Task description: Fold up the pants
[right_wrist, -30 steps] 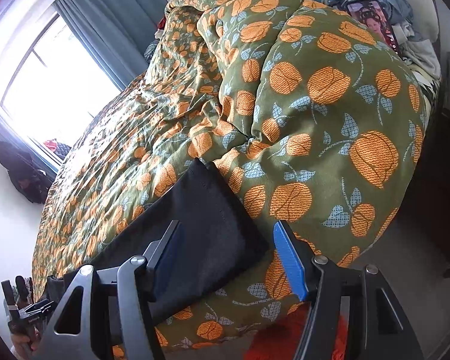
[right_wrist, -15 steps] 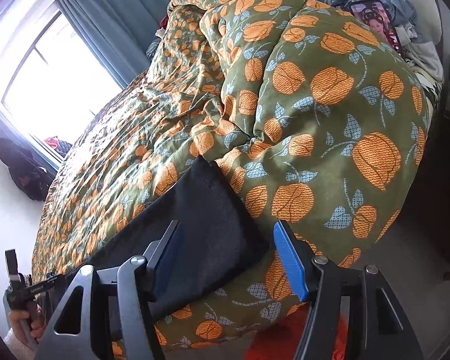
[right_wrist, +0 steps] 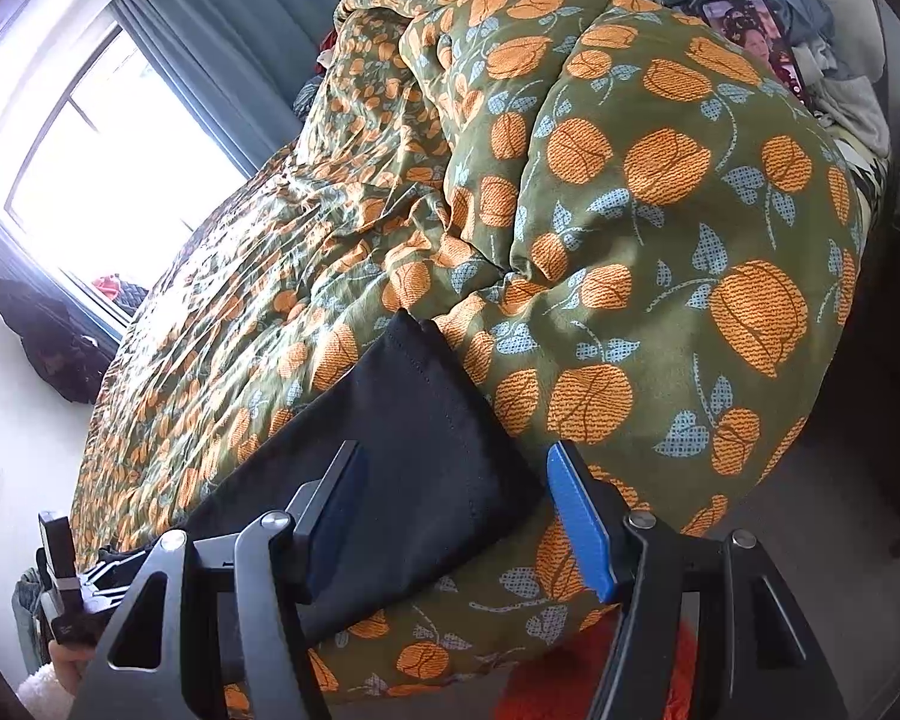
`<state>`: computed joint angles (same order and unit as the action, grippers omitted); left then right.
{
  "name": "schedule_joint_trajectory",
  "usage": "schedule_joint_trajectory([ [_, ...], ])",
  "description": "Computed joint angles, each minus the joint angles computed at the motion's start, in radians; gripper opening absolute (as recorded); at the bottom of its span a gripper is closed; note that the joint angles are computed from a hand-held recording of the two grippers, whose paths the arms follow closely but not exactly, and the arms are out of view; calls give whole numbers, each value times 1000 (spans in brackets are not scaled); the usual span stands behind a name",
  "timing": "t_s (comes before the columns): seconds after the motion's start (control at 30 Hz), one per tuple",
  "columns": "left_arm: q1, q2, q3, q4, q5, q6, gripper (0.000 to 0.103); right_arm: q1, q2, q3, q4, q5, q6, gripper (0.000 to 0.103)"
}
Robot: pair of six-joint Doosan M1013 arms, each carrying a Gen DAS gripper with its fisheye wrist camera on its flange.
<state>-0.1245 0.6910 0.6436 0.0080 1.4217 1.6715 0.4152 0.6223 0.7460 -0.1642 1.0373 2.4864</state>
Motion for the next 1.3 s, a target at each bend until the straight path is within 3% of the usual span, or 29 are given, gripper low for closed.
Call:
schedule_joint_trajectory([
  [0.17,-5,-134,220,-9,-88,77,85,-8,-11,25,19,-25,22,62],
  [0.23,-3,-162,255,-27,-88,81,85,-6,-9,20,19,-21,15,62],
  [0.33,11,-176,247,-49,-119,61,85,-4,-6,13,14,-11,4,62],
  [0.53,32,-95,101,-28,-91,-31,86,-4,-8,16,11,-13,16,62],
  [0.7,-4,-136,216,-4,-92,63,85,-4,-6,12,14,-6,7,62],
  [0.8,-23,-208,350,8,-159,101,87,-7,-14,29,21,-19,16,62],
  [0.9,-37,-242,392,26,-168,140,87,-12,-30,59,28,-49,37,62],
  [1.07,2,-238,334,-52,-199,27,87,-12,-58,109,15,-119,75,62],
  [1.3,-1,-167,278,-6,-130,17,89,-55,-118,207,168,-239,146,62],
])
